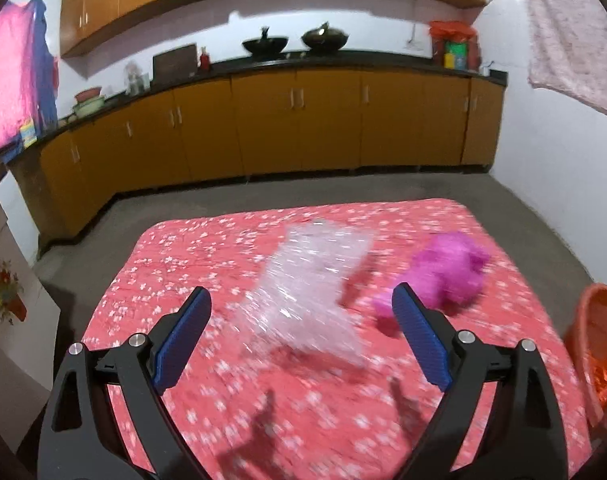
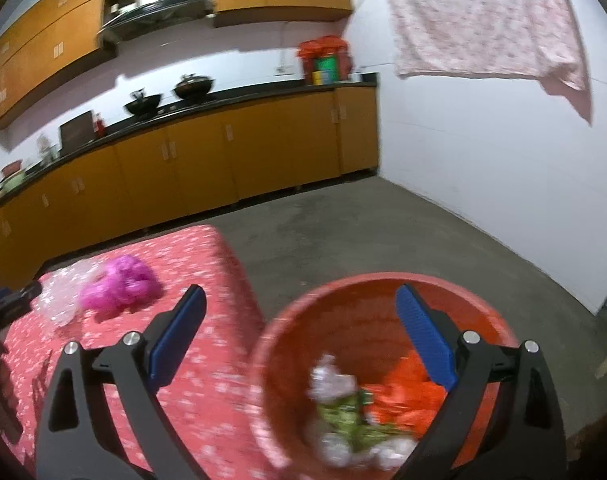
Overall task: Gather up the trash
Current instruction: 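Open both tools over the basket, releasing the orange and clear bags, then grasp the bubble wrap with the left tool while the right tool grasps the pink bag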
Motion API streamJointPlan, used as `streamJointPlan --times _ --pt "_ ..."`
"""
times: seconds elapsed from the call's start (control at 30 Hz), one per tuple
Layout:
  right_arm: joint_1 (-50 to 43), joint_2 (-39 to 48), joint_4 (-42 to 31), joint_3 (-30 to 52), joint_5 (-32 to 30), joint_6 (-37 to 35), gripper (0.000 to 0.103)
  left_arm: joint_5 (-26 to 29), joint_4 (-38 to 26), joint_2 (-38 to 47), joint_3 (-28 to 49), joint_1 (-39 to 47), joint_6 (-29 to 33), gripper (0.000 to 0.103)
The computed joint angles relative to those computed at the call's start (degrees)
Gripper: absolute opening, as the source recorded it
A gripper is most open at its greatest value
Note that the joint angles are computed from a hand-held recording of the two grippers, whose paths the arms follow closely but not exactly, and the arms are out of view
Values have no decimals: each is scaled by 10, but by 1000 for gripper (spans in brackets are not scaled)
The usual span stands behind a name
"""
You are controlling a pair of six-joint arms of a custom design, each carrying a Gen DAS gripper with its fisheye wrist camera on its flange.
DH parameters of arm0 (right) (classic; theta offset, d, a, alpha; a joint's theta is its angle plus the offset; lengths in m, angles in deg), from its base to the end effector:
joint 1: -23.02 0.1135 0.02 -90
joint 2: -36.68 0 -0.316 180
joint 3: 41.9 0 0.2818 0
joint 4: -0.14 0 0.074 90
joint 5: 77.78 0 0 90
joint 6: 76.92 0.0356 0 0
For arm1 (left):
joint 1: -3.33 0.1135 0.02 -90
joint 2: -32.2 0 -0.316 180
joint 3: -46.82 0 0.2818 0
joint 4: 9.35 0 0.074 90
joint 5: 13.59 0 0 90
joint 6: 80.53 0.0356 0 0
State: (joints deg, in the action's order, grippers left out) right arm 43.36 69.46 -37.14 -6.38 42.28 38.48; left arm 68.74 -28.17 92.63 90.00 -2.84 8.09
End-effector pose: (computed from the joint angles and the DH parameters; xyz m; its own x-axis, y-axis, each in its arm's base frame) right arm 0.1207 0.0257 0.2386 -0.4433 0.2316 -0.8659 0.3058 0.9472 0.0968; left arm 0.2207 -0.0191 0.2404 -0.5852 0.0393 -0.8100 -0.0148 0.9981 0.0591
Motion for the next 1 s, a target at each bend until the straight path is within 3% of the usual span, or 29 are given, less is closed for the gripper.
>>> streamJointPlan --times 0.1,0.33,0.43,0.5,0.6,0.8,1.0 --pt "61 86 58 4 30 23 94 12 24 63 21 16 10 91" --pt "109 259 183 27 23 36 94 23 57 191 60 37 30 81" --pt "126 326 226 45 16 32 94 59 50 225 76 55 35 62" --pt "131 358 247 55 10 27 94 99 42 237 84 70 37 39" --pt "134 403 276 75 -4 16 94 114 59 220 67 82 53 27" --pt "137 507 315 138 -29 -8 94 117 82 172 36 143 100 23" --pt "127 602 304 229 -50 0 94 128 96 175 33 218 133 23"
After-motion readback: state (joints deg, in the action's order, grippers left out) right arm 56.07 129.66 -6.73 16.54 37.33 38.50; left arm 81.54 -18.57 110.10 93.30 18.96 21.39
